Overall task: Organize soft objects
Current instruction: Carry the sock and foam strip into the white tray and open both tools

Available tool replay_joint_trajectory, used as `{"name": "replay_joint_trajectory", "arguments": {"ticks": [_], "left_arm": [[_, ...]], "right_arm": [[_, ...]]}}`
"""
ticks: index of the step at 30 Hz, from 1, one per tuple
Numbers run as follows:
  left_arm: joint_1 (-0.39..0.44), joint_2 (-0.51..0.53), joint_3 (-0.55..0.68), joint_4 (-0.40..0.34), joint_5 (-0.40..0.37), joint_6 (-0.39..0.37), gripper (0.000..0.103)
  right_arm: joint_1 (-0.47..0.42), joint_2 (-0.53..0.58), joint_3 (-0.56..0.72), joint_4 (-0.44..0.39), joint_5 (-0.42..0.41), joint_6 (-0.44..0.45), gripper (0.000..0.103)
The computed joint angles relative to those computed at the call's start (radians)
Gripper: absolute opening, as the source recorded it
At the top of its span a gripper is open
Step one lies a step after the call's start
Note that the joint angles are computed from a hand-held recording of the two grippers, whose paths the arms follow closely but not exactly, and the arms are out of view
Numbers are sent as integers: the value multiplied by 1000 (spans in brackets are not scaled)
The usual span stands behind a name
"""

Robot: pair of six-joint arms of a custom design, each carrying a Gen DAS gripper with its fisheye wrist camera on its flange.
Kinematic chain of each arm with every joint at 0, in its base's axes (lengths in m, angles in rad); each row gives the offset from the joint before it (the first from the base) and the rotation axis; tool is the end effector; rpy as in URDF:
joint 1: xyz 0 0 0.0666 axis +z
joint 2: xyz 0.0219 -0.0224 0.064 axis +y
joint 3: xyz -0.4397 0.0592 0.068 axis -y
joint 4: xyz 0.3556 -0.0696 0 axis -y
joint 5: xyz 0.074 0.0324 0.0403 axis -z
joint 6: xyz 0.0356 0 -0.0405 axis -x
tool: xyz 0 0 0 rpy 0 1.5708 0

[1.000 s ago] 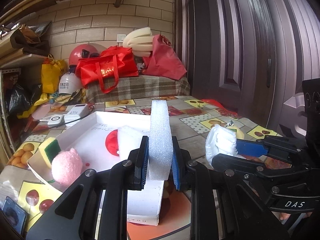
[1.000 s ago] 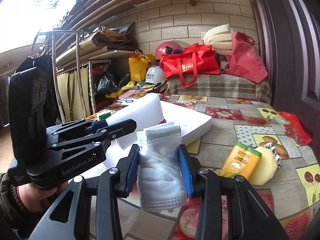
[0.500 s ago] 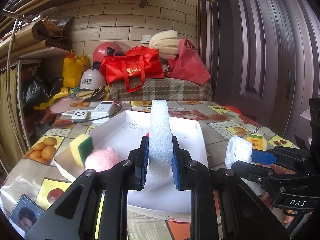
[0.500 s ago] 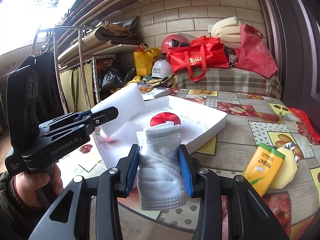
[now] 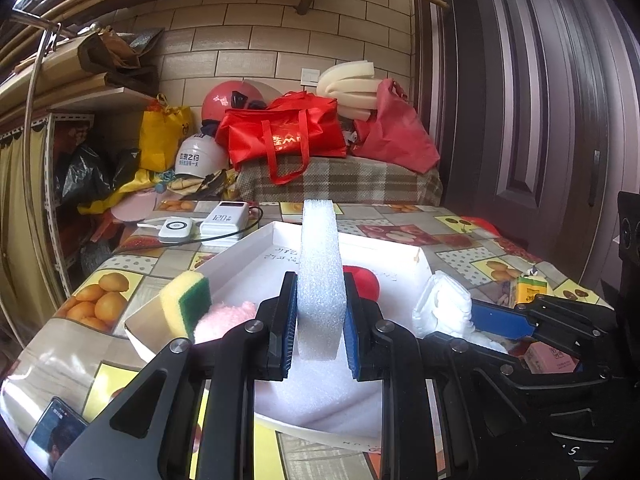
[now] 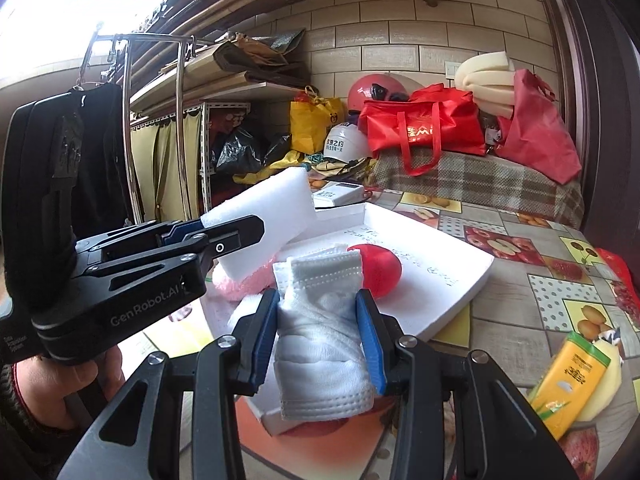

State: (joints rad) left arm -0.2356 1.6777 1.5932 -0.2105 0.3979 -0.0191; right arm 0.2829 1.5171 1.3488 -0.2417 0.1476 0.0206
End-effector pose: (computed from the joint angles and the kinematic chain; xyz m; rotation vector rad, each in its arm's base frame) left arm 0.5732 -0.1522 0.4993 0.5102 1.8035 -0.5200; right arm 0.4979 0.1389 0.4700 -0.2038 1.9656 0.0246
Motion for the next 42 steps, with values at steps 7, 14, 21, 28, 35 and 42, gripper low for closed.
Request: {"name": "replay_joint_trajectory", "arguments": {"ticks": [7,14,21,28,35,42], "left_arm": [[58,49,60,-16,27,169,20],[72,67,82,-33,18,234,20],[40,71,96,-47,-18,153,20],[-21,104,170,-163,-92,10,20],[34,103,144,-79,9,191,20],[71,52,68,111,5,303,20]], "right_arm": [[-12,46,57,-29,-7,-32,39],[-21,98,136,-134,-39,-57,39],[-46,151,217,-241,-64,-116,39],[-78,173,248,-257,-57,-212,39],[-84,159,228,-230,-63,-251,39],[-84,152,215,-194,-57,-252,39]]}}
